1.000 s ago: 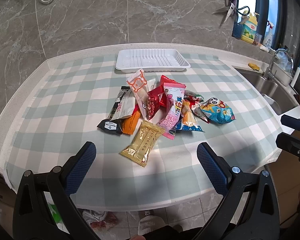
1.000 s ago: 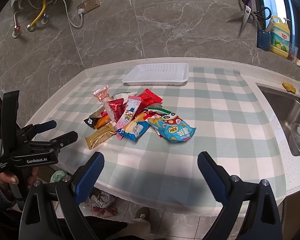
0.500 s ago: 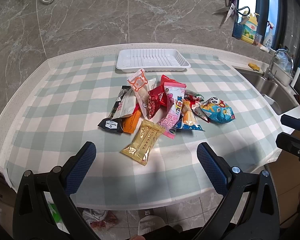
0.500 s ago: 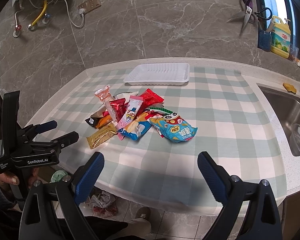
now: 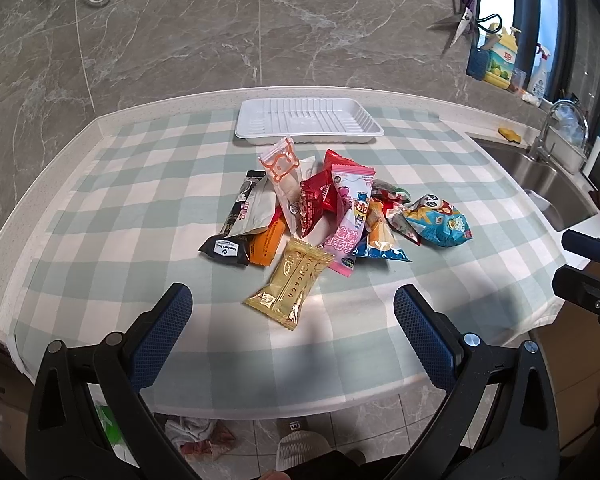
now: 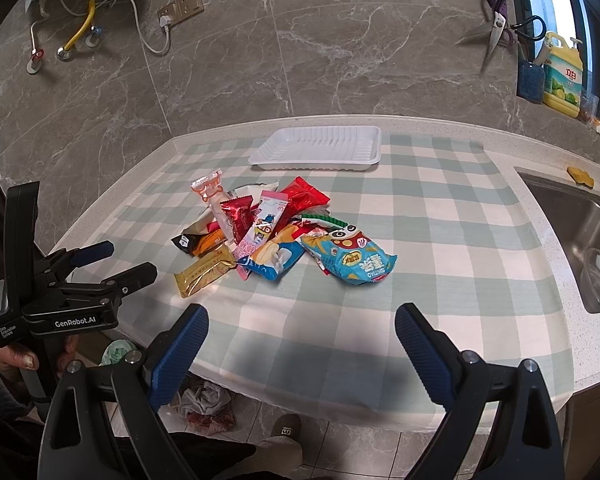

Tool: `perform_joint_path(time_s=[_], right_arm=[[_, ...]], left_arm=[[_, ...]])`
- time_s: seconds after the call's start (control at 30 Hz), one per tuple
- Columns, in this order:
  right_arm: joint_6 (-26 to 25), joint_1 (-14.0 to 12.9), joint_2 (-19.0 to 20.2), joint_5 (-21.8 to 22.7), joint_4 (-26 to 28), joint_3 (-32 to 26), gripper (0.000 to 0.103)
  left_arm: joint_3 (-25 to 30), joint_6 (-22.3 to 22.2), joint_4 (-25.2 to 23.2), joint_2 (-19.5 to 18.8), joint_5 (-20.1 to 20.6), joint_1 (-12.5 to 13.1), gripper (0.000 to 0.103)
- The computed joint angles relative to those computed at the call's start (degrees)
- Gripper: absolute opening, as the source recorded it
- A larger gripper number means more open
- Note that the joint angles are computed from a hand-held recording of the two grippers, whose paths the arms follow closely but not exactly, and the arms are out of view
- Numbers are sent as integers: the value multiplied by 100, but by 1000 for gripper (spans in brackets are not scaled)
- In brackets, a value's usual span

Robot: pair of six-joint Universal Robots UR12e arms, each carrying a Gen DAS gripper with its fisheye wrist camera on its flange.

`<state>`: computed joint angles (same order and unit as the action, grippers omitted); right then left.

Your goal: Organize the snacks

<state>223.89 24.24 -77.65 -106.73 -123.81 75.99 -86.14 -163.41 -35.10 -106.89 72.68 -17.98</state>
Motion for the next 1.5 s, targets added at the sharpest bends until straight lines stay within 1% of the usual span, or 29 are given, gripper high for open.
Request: perform_joint_path(time_s=[0.5,0.73,0.87,0.9,1.2,1.5], right_arm=[[-8,-9,22,10,-8,-12,97],[-29,22,106,37,11,-96,97],[-73,-29,123,99,-12,-69,97],[-111,-74,102,142,-13,-44,97],[-301,-195,191,224,84,-104,97],[-612,-408,393,362,214,-256,97]], left_arm=[[-8,-14,-45,1,25,23,102],[162,-56,-167,-127,123,-14,102],[254,-53,-213,-204,193,-26,102],[284,-61,-221,-228,205,-25,102],[730,-101,-429,-556,341,-34,102],[1427,50,-782,-1051,405,-39,102]])
